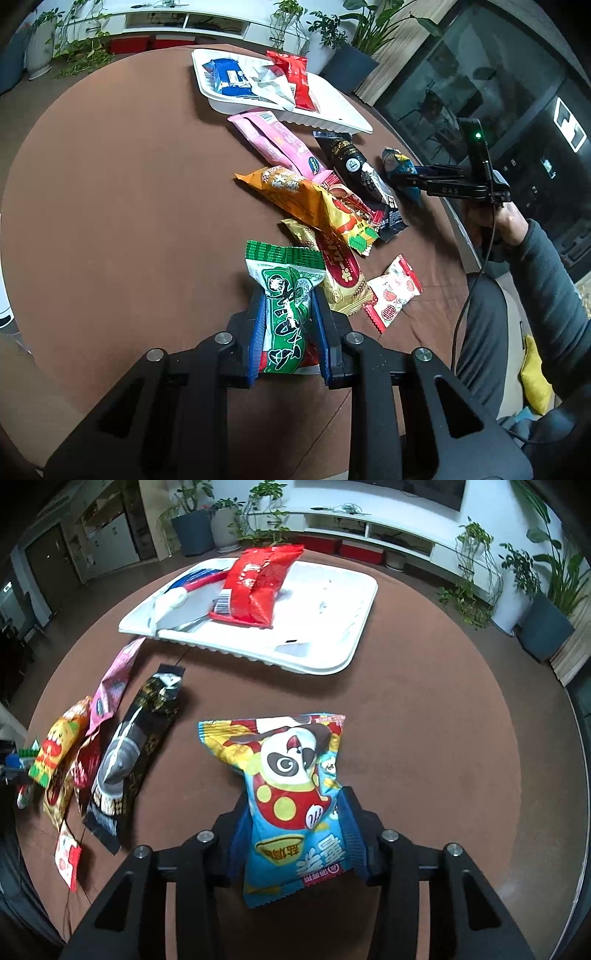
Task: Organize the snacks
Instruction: 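Carry the green bag and panda bag over the white tray and release both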
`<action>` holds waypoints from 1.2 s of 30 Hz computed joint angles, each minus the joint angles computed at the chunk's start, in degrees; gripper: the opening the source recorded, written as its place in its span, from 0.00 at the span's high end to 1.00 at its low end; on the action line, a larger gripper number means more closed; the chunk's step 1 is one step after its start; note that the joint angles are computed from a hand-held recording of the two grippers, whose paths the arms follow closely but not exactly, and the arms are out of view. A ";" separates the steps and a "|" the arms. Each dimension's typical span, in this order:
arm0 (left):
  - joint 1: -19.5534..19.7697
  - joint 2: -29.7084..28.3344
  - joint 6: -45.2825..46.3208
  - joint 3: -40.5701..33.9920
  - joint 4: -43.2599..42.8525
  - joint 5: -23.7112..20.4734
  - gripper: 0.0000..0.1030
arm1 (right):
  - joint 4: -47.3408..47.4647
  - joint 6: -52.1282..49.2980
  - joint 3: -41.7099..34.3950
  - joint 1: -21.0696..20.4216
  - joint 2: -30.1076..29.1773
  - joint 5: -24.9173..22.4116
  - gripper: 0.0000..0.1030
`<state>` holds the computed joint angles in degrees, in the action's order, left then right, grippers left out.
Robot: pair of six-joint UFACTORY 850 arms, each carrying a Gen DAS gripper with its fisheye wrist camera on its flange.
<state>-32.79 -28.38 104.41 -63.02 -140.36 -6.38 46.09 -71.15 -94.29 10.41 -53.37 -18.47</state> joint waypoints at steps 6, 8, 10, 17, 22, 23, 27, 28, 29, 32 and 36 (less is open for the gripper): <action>0.08 0.81 6.65 1.09 -7.23 -0.88 0.79 | 3.84 -0.24 1.29 -0.06 0.77 0.73 0.64; 0.13 0.97 8.74 1.35 -9.41 -1.23 0.79 | 9.29 -2.92 2.21 -0.76 1.25 -0.43 0.65; 0.24 1.23 11.14 1.74 -12.29 -1.91 0.79 | 14.82 -5.88 3.42 -1.53 1.88 -2.22 0.66; 0.71 2.12 12.77 2.72 -14.87 -4.06 0.79 | 34.25 -17.02 10.95 -4.85 6.09 -14.05 0.66; 1.27 2.72 12.71 3.03 -15.33 -5.79 0.79 | 39.61 -16.72 14.43 -7.37 7.48 -21.83 0.66; 1.52 2.85 12.42 3.03 -15.16 -6.20 0.79 | 40.61 -16.09 14.74 -7.96 7.48 -23.13 0.66; 2.74 3.36 12.25 2.74 -15.29 -7.29 0.79 | 42.55 -12.42 13.98 -9.89 6.76 -25.90 0.66; 3.20 3.54 12.59 2.40 -15.31 -7.17 0.79 | 42.81 -11.45 13.53 -10.18 6.55 -25.97 0.66; 3.71 3.73 12.87 2.01 -15.22 -7.12 0.79 | 43.13 -10.50 13.04 -10.43 6.27 -26.12 0.66; 5.44 3.88 13.11 -0.13 -13.94 -6.21 0.79 | 44.12 -7.72 11.11 -10.78 5.74 -25.69 0.66; 8.14 2.56 9.16 -5.34 -7.70 -4.04 0.79 | 44.00 -4.92 5.69 -9.59 4.71 -24.71 0.66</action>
<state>-24.65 -25.82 113.58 -68.35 -148.06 -10.41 90.09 -76.06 -88.60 0.82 -48.66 -43.19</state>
